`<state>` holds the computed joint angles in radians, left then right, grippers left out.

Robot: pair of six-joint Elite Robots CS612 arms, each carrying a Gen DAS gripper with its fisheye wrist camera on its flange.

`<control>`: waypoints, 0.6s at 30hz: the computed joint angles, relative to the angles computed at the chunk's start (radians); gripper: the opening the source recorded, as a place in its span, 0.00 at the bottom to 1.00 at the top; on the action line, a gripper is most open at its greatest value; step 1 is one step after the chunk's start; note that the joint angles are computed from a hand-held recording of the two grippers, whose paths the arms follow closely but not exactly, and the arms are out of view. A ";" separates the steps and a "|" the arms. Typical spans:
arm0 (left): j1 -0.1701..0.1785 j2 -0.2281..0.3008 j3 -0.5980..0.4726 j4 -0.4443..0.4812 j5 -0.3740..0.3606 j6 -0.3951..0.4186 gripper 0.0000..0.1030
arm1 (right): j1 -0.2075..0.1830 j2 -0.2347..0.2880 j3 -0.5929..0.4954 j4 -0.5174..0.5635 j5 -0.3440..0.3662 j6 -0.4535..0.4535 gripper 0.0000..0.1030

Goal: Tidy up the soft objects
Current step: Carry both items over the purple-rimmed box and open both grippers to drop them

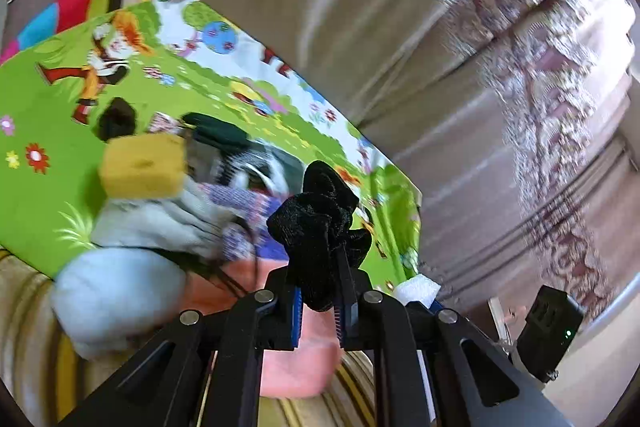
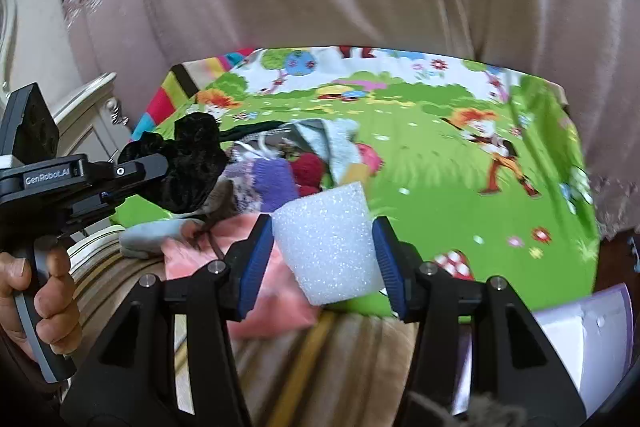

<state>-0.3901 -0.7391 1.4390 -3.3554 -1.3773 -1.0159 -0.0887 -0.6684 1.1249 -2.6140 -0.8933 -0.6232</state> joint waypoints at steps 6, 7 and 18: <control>-0.024 0.018 -0.060 0.050 -0.079 0.068 0.12 | -0.041 -0.008 0.016 -0.018 -0.035 0.074 0.54; -0.028 0.022 -0.070 0.060 -0.092 0.078 0.12 | -0.049 -0.010 0.019 -0.018 -0.044 0.084 0.54; -0.071 0.098 -0.241 0.234 -0.258 0.165 0.12 | -0.122 -0.009 0.031 -0.065 -0.179 0.219 0.54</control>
